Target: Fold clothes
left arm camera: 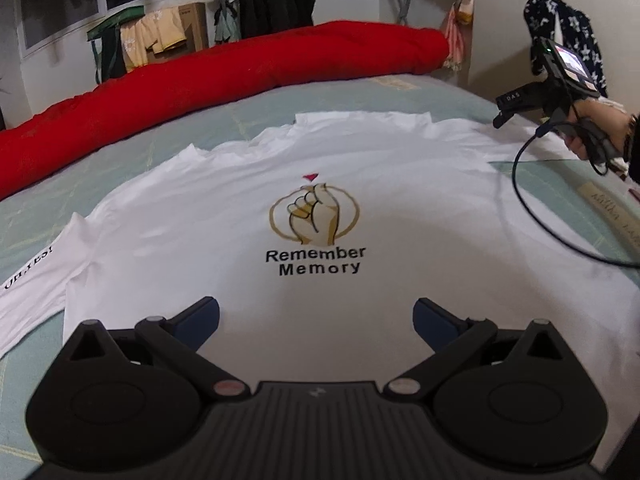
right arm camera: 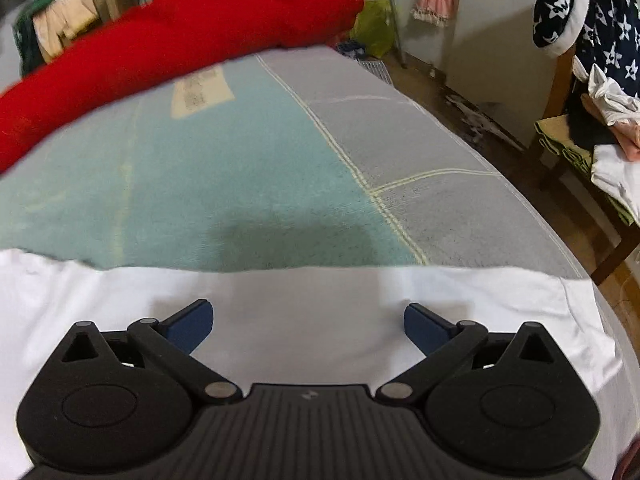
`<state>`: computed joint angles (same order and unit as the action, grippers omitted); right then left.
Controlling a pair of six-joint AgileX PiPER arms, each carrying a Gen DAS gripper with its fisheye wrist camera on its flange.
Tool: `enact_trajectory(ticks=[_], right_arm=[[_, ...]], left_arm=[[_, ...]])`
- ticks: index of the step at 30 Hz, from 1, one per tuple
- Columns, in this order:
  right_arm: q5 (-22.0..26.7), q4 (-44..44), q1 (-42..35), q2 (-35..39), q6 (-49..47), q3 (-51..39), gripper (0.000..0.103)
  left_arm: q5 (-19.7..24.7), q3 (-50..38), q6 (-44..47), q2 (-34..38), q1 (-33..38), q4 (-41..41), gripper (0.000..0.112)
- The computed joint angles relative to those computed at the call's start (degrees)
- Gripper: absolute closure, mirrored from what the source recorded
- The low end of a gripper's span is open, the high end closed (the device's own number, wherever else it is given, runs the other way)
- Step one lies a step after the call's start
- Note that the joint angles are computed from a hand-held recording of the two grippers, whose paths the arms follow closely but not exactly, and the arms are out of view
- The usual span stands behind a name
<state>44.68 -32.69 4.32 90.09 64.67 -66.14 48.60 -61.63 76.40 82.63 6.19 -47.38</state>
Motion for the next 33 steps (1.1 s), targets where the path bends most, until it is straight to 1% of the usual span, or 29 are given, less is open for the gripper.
enact_trajectory(ticks=[1,3,6,7,9,11,12,14,15,18,19,20,21,23,26,27,30,33], right_arm=[[-0.63,-0.78,1.61,-2.03,0.92,2.36,0.000],[-0.01,-1.17,3.89,-4.09,2.33,6.07,0.000],[0.21,-8.32,9.16,-7.24,8.57,13.04,0.000],[0.72,-8.87,10.38,-8.37,9.42,14.46,0.000],[2.73,-4.75,10.92,-10.81,6.67,14.38,0.000],[3.54,-0.32,8.78,-12.38,0.81,12.88,0.000],[3.05,-0.64,8.15,-13.01,0.48,12.71,0.000],[1.86,-5.32,6.86,-13.32,3.23,13.22,0.000],[0.20,-6.03,4.85,-12.98,3.04,13.78,0.000],[-7.23,-3.68,-3.24,-11.67,-1.22,16.64,0.000],[-10.23,-2.59,-5.33,-12.65,-2.25,19.21,0.000],[-12.35,-3.47,-5.93,-14.62,-1.60,21.99,0.000],[-12.31,-4.55,-5.17,-16.88,-0.50,24.13,0.000],[-9.23,-4.45,-2.66,-21.00,0.63,27.08,0.000],[-2.53,-1.24,-0.29,-22.97,-1.02,24.73,0.000],[-1.93,-0.59,-0.28,-22.15,-1.56,22.86,0.000],[-2.74,-1.25,0.42,-18.95,-2.06,17.89,0.000],[-6.81,-0.82,-2.14,-14.44,-5.24,15.02,0.000]], left_arm=[[-0.06,0.15,0.09,-0.17,0.00,-0.04,0.010],[-0.43,0.67,0.24,-0.60,-0.21,-0.05,0.010],[0.23,1.18,1.04,-1.07,0.06,-0.51,0.010],[0.44,1.26,1.24,-1.18,0.21,-0.47,0.010],[0.44,1.38,1.35,-1.32,0.34,0.01,0.010],[0.07,1.40,1.28,-1.39,0.16,0.45,0.010],[-0.22,1.36,1.03,-1.32,-0.03,0.61,0.010],[-0.84,1.14,0.16,-1.13,-0.52,1.06,0.010],[-1.16,0.98,-0.50,-0.97,-0.88,1.37,0.010],[-1.27,0.65,-1.25,-0.51,-1.48,1.77,0.010],[-0.89,0.41,-1.29,-0.22,-1.52,1.86,0.010],[-0.44,0.16,-1.20,0.11,-1.48,1.86,0.010],[-0.32,-0.02,-1.49,0.45,-1.52,2.10,0.010],[-0.68,-0.24,-2.42,1.07,-1.67,2.85,0.010],[-1.25,-0.53,-2.82,1.60,-1.34,3.41,0.010],[-1.21,-0.69,-2.74,1.72,-1.01,3.40,0.010],[-1.46,-0.89,-2.45,1.76,-0.01,3.19,0.010],[-1.61,-1.00,-2.73,1.94,0.81,3.43,0.010]])
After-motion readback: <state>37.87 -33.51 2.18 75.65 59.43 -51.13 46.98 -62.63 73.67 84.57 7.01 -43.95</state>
